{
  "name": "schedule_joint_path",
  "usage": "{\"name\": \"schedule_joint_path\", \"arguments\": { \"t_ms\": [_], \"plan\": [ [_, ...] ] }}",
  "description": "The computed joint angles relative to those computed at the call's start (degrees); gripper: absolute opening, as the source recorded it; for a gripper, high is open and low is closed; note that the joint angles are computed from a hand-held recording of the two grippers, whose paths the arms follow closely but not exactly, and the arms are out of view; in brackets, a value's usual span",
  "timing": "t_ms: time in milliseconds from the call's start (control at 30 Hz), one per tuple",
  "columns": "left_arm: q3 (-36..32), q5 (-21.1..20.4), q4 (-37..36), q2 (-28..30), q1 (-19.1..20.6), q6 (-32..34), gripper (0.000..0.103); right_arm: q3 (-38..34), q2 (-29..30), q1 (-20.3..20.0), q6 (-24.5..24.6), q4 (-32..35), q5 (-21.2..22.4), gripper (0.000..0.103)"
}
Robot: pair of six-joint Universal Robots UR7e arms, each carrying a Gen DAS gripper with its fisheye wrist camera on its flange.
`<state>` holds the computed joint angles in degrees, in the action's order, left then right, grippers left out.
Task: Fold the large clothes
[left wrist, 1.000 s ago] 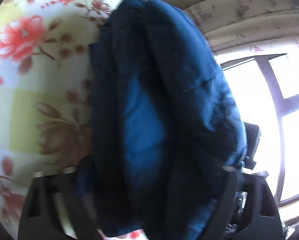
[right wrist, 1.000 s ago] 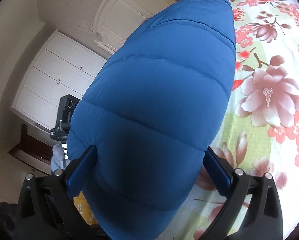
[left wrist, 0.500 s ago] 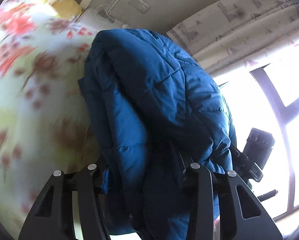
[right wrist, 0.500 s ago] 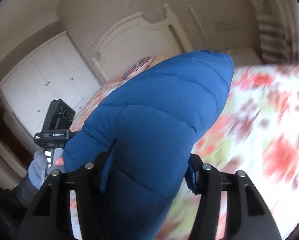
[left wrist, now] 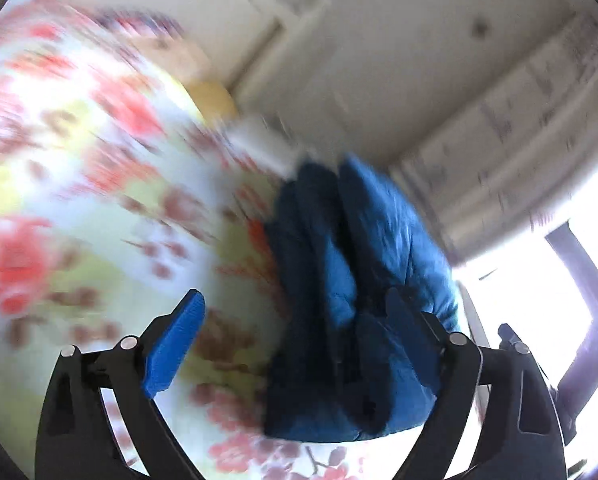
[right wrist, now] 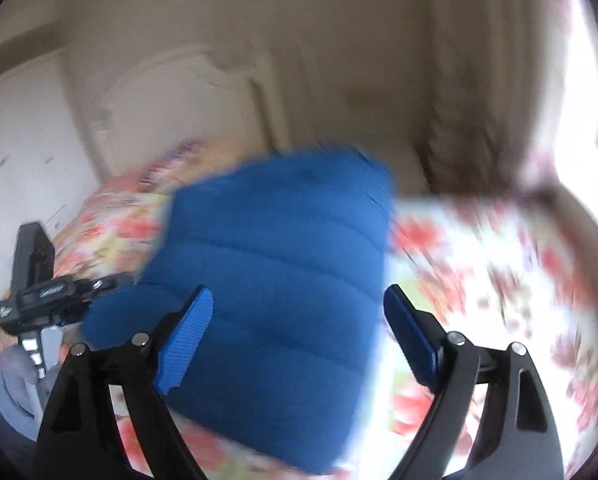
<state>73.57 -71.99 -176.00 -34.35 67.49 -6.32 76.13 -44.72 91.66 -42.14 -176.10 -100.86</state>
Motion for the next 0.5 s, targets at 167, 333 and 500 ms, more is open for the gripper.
{"name": "schedule_joint_path", "arguments": {
  "t_ms": [167,333,500],
  "plan": [
    [7.0,14.7,-10.5,-3.4,-5.0,10.1,0.094,-1.7,8.0,5.7,-14.1,-5.4,-7.6,0.084],
    [12.7,22.4,-20.9,-6.8,-9.2,23.7,0.099,0.9,12.9,7.5,-26.7,-9.8,-14.4,0.058],
    [13.4,27.3,-20.5,-7.1,-12.4,27.7,0.099,10.3,4.1,7.0,-24.7,-2.3,-9.9,0.055]
  ]
}}
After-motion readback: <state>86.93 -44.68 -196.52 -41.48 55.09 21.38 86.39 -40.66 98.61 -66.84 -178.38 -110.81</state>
